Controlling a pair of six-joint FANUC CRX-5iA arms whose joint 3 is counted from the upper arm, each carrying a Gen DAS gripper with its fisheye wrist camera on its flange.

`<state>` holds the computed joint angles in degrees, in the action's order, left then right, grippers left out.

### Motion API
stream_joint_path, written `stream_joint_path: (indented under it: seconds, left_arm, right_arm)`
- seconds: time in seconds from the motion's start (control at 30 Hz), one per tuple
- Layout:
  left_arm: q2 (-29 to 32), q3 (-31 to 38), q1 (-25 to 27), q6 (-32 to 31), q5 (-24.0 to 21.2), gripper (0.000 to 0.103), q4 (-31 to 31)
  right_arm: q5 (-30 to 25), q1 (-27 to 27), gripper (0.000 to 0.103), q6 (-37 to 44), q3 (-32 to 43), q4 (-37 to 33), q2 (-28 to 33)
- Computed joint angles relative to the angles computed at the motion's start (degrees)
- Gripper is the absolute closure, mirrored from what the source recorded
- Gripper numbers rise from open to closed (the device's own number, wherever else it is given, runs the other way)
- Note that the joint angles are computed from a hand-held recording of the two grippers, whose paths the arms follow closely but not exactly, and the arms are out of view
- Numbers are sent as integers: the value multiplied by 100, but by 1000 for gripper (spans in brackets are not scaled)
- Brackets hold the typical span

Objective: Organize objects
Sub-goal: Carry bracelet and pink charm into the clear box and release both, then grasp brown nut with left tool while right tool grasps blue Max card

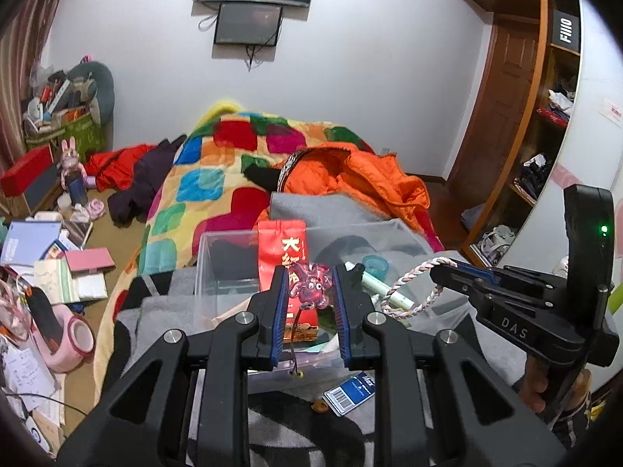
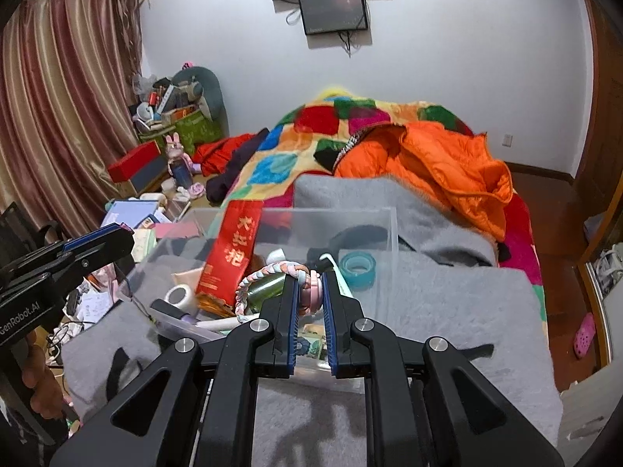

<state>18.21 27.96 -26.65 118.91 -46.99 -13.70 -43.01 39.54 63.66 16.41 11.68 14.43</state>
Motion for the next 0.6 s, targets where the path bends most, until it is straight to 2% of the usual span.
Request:
stream_joint_path:
  seconds: [0.37, 0.6]
  left_arm:
    - [394, 80, 227, -158, -266, 81, 490]
    - [409, -18, 293, -340, -287, 81, 786]
  right_arm:
    - [-261, -28, 93, 160, 221, -195, 277]
    - [-369, 9, 90, 285, 261, -217, 315]
